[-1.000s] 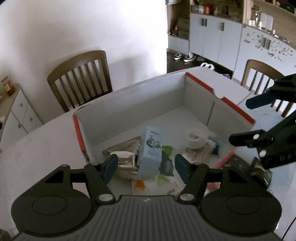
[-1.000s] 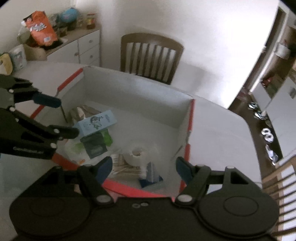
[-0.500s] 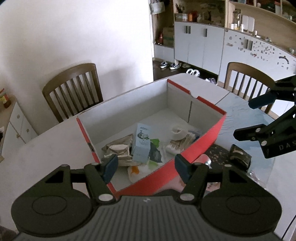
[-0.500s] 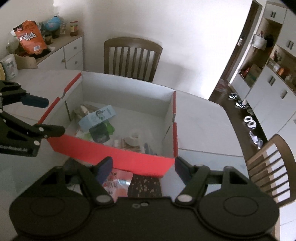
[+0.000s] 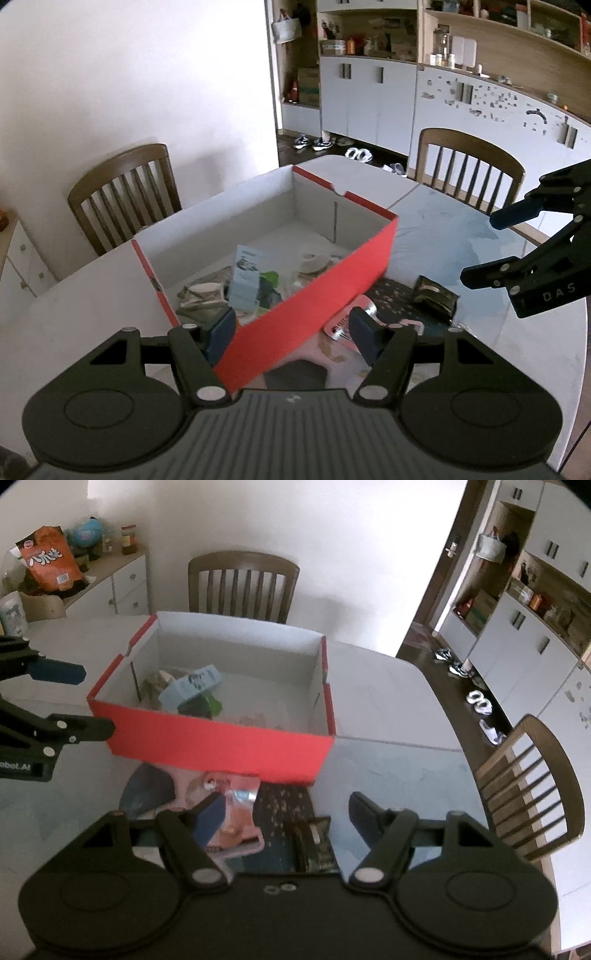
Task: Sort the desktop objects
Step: 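Move both tools back to the pink sausage bag and black snack pack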
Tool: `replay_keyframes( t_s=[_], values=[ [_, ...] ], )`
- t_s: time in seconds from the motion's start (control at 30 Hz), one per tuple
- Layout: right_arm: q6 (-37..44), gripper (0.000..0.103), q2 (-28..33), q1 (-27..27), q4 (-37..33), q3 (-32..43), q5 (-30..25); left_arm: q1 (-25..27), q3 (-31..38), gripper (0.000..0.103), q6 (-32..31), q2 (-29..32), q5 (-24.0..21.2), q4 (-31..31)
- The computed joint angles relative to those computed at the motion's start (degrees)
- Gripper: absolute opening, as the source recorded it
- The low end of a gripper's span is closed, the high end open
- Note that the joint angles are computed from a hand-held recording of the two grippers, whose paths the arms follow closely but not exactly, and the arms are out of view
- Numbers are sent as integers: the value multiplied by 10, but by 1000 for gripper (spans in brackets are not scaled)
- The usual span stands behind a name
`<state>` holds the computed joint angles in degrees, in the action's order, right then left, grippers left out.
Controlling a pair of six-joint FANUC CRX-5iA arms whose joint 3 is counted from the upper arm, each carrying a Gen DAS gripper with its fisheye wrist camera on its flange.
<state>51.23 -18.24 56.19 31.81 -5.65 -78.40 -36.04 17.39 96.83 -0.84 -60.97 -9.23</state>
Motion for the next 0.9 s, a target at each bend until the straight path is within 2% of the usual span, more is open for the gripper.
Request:
replay_keyframes(
  t_s=[0.3,0.57,0.6,0.7,0.83,0.87,0.9],
  values=[
    [-51,73,-35,39,28,-47,-46,-29,-30,67,4,-13,23,-12],
    [-40,72,-51,24,18,-71,-33,-54,-28,67,31,6,28,-31],
    [-34,72,-53,18,15,-74,-27,-57,-26,68,37,11,28,-35],
    [-5,72,-58,-6,-2,-83,-4,-66,-24,84,64,23,31,-48],
    [46,72,-58,-46,-34,-89,25,-77,-13,85,98,49,29,-58],
    [57,72,-58,-55,-40,-90,32,-82,-10,86,112,54,29,-67],
    [71,72,-58,-65,-50,-90,40,-87,-7,93,126,61,30,-74]
  ],
)
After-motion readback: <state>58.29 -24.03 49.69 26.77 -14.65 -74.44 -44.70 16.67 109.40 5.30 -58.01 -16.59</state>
